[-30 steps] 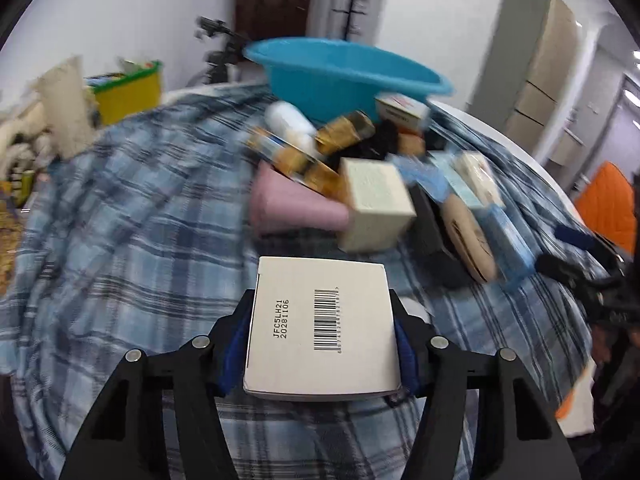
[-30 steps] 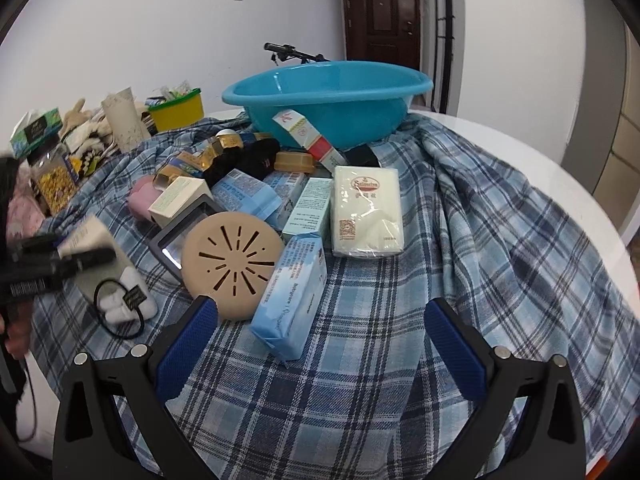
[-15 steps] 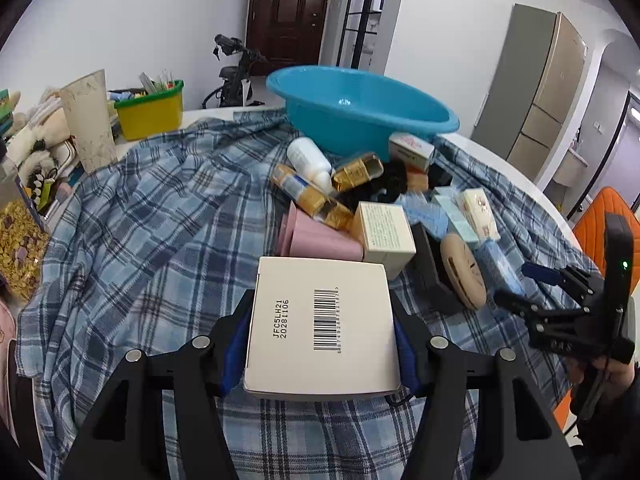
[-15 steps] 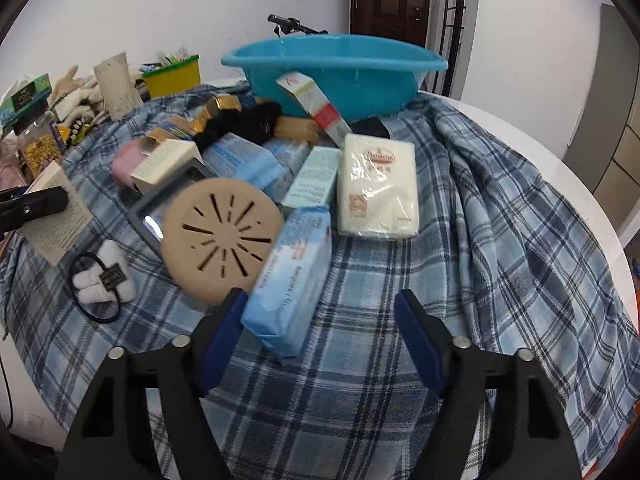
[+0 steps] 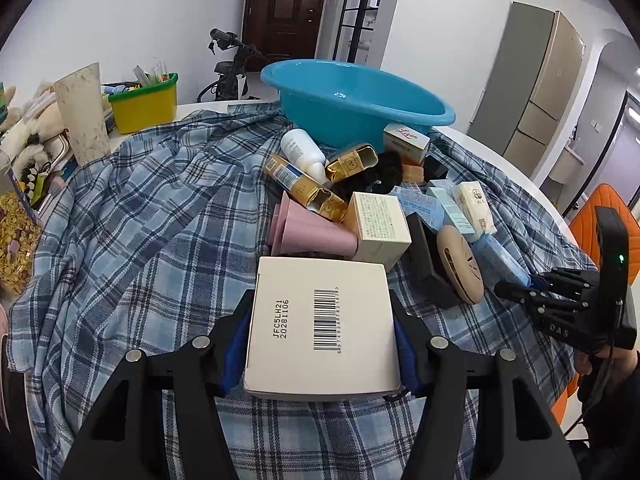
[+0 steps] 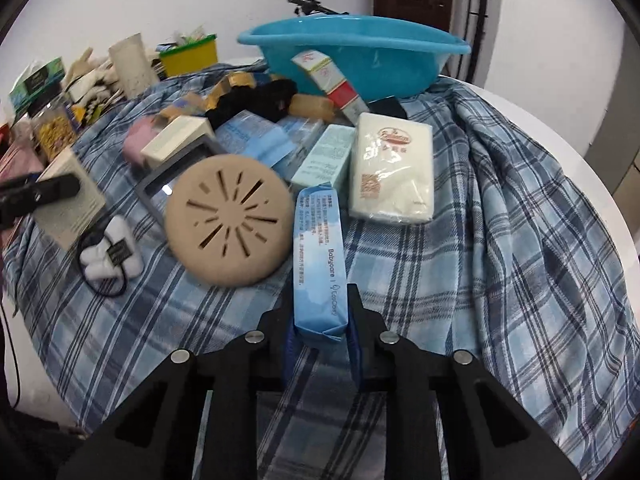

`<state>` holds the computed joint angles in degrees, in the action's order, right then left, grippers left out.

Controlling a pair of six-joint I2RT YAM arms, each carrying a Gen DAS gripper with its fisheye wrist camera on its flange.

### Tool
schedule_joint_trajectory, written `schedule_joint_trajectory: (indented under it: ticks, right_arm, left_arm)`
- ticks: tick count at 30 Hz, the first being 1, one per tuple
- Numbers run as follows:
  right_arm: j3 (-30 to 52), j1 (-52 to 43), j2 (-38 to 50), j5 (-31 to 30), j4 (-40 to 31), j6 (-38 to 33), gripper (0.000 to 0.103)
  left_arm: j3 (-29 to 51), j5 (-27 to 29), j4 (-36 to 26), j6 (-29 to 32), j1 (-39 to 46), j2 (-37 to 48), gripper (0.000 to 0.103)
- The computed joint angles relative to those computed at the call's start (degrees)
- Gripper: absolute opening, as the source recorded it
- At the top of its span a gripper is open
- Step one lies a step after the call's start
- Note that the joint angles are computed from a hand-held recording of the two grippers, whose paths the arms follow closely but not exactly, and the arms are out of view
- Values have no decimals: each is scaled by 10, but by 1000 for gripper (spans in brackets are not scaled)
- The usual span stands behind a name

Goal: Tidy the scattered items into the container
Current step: 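Grasp the blue Babycare wipes pack with the right tool while the left tool holds the box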

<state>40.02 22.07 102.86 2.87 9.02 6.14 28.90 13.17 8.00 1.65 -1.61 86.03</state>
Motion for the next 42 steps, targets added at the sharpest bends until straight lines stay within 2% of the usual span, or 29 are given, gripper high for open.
schedule_joint_trajectory:
  ticks: [3, 5, 10, 12, 14, 19, 28, 33, 39, 42]
  right_arm:
    - [25, 3, 20, 10, 0, 2, 22]
    - [43, 4, 33, 12, -7, 0, 28]
    - [67, 6, 52, 27, -4, 2, 29]
    - [63, 8, 50, 35, 6, -3, 19]
    - [55, 18, 47, 58, 11, -10, 19]
    - [23, 26, 26, 67, 28, 0, 19]
    - [-33, 40, -39, 129, 61, 35, 19]
    - [-51, 41, -69, 143, 66, 47, 19]
    - [-62, 62, -87, 178, 94, 77, 19]
    - [-61, 71, -92, 175, 97, 78, 19]
  left_arm:
    - [1, 0, -2, -1, -4, 0, 63]
    - [1, -1, -4, 0, -7, -5, 63]
    - [4, -4, -3, -2, -7, -5, 63]
    - [7, -8, -2, -5, -9, 1, 63]
    - [9, -15, 1, -8, -11, 6, 63]
    - [9, -45, 12, -23, -29, 17, 63]
    - [-2, -124, 35, -65, -93, 16, 63]
    - [4, -156, 48, -98, -134, 27, 63]
    - [10, -226, 70, -140, -190, 30, 63]
    - [16, -279, 79, -151, -223, 37, 63]
